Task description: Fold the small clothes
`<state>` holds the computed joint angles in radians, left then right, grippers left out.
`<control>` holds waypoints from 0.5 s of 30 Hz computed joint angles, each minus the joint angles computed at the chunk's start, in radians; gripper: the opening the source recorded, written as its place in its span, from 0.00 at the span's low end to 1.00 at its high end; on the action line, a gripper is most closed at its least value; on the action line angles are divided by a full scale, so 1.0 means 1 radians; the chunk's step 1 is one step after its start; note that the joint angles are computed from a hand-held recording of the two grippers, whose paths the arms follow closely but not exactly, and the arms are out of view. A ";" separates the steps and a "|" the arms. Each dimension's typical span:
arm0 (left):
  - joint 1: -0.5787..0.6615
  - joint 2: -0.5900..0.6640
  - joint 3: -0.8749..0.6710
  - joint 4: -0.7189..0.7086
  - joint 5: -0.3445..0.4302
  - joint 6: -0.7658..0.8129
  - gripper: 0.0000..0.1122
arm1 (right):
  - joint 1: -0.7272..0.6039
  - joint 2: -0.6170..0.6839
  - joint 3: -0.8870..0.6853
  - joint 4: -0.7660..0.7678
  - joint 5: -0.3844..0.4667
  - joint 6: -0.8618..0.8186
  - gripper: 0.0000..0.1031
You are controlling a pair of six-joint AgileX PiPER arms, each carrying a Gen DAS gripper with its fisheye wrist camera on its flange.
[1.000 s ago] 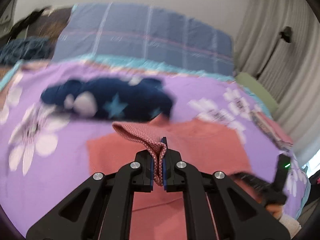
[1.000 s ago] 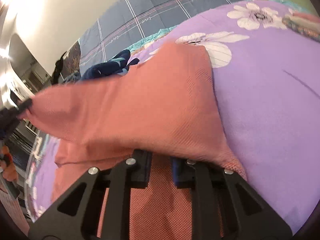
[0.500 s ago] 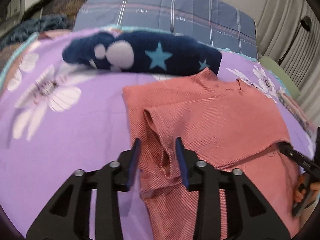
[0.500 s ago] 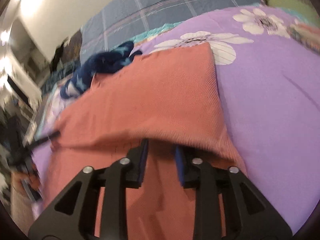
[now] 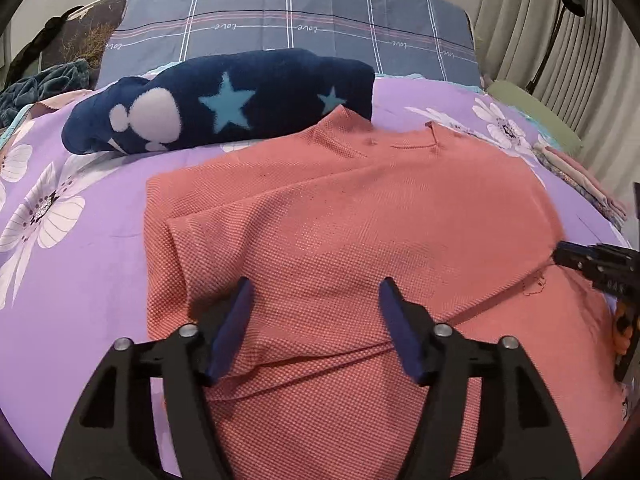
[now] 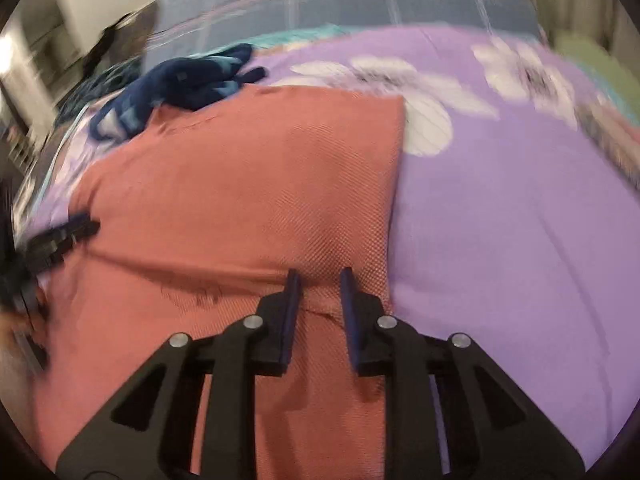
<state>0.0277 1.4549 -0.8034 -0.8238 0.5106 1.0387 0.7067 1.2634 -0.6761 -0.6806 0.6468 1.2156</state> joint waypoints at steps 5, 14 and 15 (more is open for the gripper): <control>-0.101 -0.032 0.032 0.179 -0.111 -0.161 0.66 | 0.059 -0.020 -0.053 -0.042 0.090 0.029 0.33; -0.096 -0.015 0.022 0.154 -0.106 -0.140 0.67 | -0.313 0.270 -0.253 0.021 -0.068 -0.202 0.40; -0.094 -0.015 0.023 0.144 -0.104 -0.129 0.67 | -0.341 0.304 -0.257 0.054 -0.097 -0.219 0.42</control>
